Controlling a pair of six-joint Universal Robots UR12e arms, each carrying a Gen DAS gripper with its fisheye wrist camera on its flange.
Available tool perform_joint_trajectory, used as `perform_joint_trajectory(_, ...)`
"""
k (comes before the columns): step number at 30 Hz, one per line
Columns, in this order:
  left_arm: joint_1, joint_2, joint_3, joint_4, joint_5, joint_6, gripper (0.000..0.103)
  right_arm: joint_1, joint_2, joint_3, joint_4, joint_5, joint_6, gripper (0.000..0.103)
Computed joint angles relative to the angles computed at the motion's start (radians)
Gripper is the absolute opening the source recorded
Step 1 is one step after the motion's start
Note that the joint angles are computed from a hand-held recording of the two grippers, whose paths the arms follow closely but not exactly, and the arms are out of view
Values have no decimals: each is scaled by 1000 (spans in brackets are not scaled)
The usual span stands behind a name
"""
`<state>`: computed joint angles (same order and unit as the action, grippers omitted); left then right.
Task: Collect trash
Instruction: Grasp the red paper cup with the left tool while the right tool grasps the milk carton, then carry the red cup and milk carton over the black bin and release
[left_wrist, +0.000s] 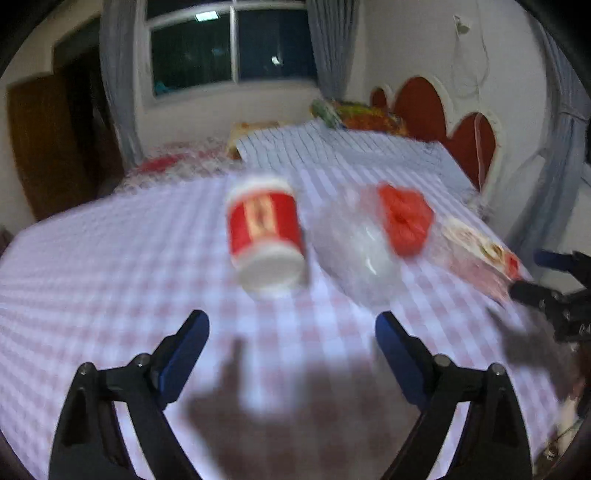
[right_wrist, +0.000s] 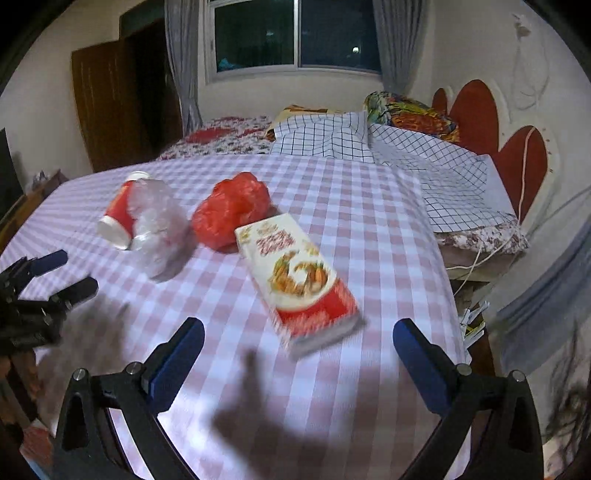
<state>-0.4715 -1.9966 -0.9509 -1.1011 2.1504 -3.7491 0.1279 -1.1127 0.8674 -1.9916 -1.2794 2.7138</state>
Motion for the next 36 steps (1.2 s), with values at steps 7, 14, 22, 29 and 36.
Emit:
perform_joint_trajectory(7, 34, -48, 81, -96, -45, 7, 92, 15, 69, -98, 107, -14, -24, 98)
perform_joint_trajectory(14, 61, -83, 144, -171, -100, -1, 76, 15, 92, -120, 132, 9, 12, 71)
perform_joint_trajectory(22, 47, -46, 85, -94, -80, 37, 56, 4, 54, -58, 84, 48, 37, 57)
perform_joint_trajectory(29, 2, 19, -17, 28, -44, 54, 56, -15, -43, 84, -37, 86, 76, 54)
perform_joint_trajectory(36, -47, 42, -50, 74, -9, 75, 56, -38, -147, 219, -139, 102, 64, 53)
